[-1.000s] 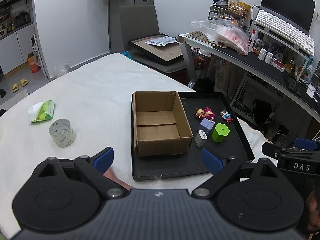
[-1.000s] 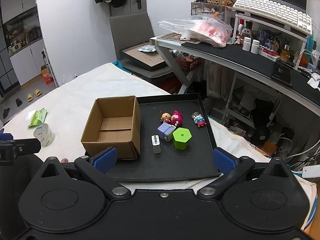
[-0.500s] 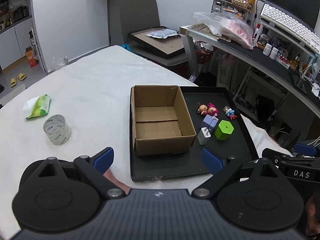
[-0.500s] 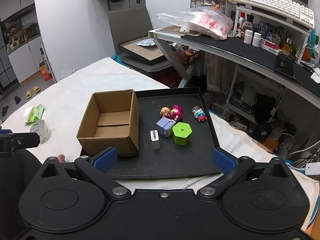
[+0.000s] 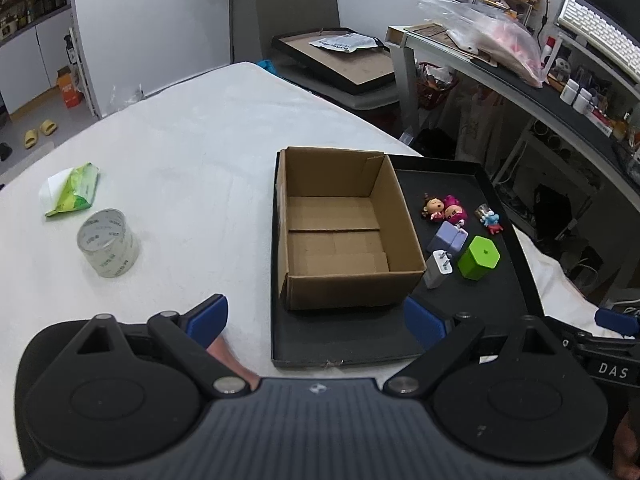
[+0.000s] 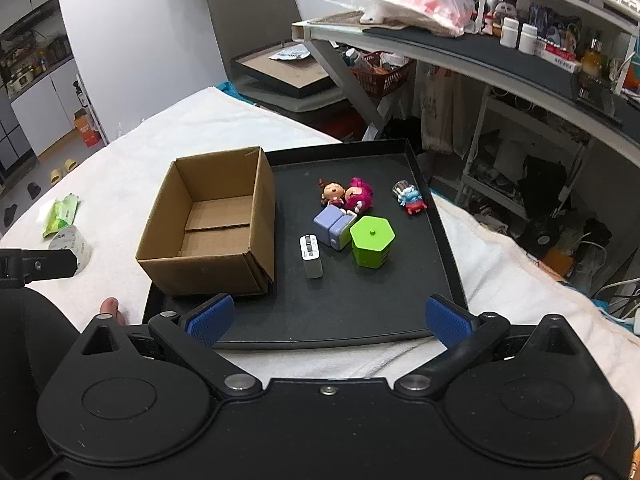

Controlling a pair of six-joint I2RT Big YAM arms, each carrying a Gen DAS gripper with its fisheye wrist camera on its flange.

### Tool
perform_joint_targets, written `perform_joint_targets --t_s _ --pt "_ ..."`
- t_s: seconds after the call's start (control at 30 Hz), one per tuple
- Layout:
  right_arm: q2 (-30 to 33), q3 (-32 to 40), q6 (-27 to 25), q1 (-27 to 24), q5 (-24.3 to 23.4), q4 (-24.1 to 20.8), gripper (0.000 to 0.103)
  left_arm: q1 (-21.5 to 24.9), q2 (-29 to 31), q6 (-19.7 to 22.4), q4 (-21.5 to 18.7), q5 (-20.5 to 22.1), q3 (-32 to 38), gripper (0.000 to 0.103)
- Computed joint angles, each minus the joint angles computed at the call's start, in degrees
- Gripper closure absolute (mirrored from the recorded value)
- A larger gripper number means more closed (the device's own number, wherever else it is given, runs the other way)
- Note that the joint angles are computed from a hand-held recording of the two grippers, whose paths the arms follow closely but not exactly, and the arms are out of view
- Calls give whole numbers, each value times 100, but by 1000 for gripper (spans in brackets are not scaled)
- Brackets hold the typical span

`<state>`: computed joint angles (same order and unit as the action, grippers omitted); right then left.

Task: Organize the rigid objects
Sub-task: 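Move the right gripper down to the green hexagonal block and close on it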

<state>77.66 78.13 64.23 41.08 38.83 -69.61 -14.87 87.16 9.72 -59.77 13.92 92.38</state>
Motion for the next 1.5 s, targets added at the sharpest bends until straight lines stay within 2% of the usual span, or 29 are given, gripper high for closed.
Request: perform_joint_targets --t_s 0.27,0.4,0.53,0.7,0.8,0.97,1.3,1.5 --pt "110 -123 -105 -231 -51 232 0 -11 377 -193 90 -15 270 9" --pt "83 -233 -211 -386 -142 485 0 -60 543 -206 114 -125 353 9" --pt "117 -328 -310 -565 -289 672 0 -85 700 -205 135 -45 422 10" --pt "108 -488 -317 -909 -479 885 0 -144 995 -351 -11 41 684 11" --pt "138 -565 -351 -1132 -637 1083 1 -213 1083 -332 84 -133 714 11" --pt "218 -629 -629 -1401 -896 1443 1 -245 1305 -466 -26 -224 920 11" --pt "436 -643 -911 -1881 -1392 1775 1 -369 1695 -594 -68 -538 1244 13" --pt "548 -667 -1163 -2125 -1637 2157 5 -451 1965 -650 -127 -801 1469 17"
